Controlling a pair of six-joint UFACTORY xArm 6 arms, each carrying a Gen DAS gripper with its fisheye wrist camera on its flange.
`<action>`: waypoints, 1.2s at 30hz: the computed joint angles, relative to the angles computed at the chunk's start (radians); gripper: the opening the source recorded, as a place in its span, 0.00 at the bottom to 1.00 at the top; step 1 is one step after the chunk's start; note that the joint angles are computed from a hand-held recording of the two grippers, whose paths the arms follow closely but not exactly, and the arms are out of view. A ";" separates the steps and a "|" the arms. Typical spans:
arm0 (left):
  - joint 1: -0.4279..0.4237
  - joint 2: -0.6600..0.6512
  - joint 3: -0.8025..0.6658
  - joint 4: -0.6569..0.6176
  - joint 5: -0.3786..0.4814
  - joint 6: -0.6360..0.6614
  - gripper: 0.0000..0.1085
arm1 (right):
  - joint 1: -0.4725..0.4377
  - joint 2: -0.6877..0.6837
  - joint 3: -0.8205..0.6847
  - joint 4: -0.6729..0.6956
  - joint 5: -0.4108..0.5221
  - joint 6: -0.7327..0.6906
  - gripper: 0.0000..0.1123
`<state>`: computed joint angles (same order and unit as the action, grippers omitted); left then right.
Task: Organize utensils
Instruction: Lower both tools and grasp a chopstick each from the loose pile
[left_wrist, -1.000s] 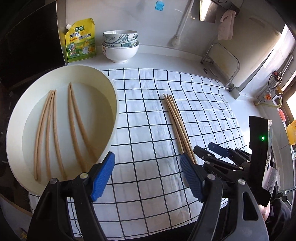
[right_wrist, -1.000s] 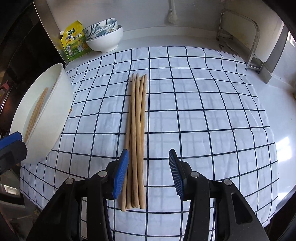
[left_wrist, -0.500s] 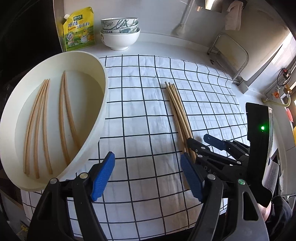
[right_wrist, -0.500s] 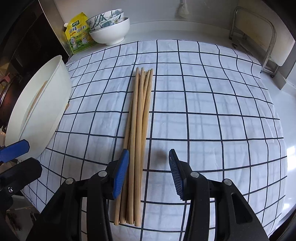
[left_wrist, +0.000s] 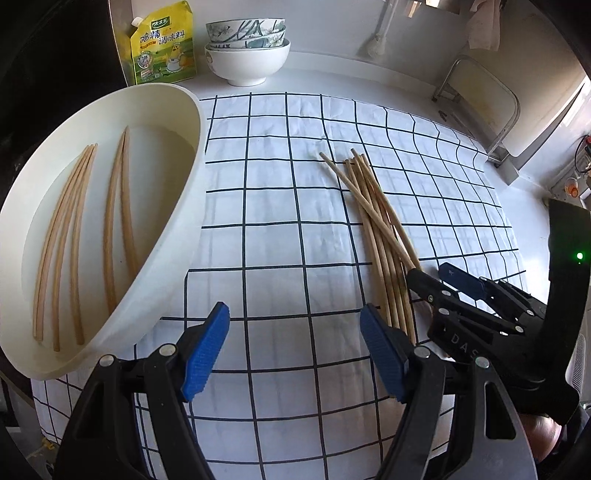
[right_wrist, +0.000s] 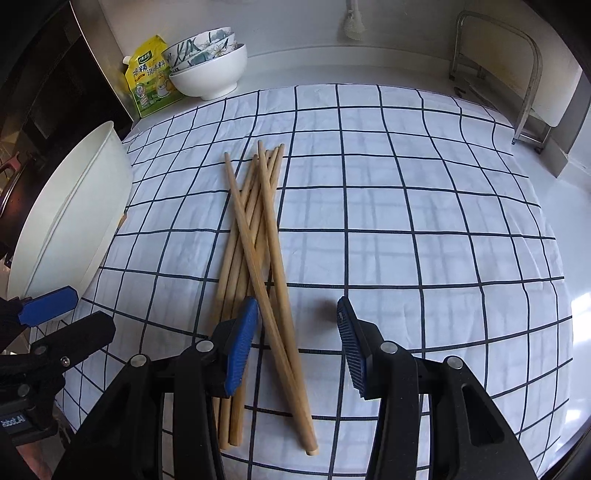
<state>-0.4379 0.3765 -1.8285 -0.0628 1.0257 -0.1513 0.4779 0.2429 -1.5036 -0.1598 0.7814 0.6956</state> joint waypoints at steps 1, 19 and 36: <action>-0.002 0.005 -0.003 0.002 -0.002 -0.003 0.66 | -0.003 -0.006 0.009 -0.004 -0.003 0.006 0.38; -0.037 0.099 -0.071 0.023 -0.027 -0.045 0.66 | -0.056 -0.121 0.134 0.060 -0.065 -0.069 0.41; -0.060 0.152 -0.125 0.033 -0.010 -0.036 0.66 | -0.081 0.006 -0.003 0.082 -0.021 -0.189 0.41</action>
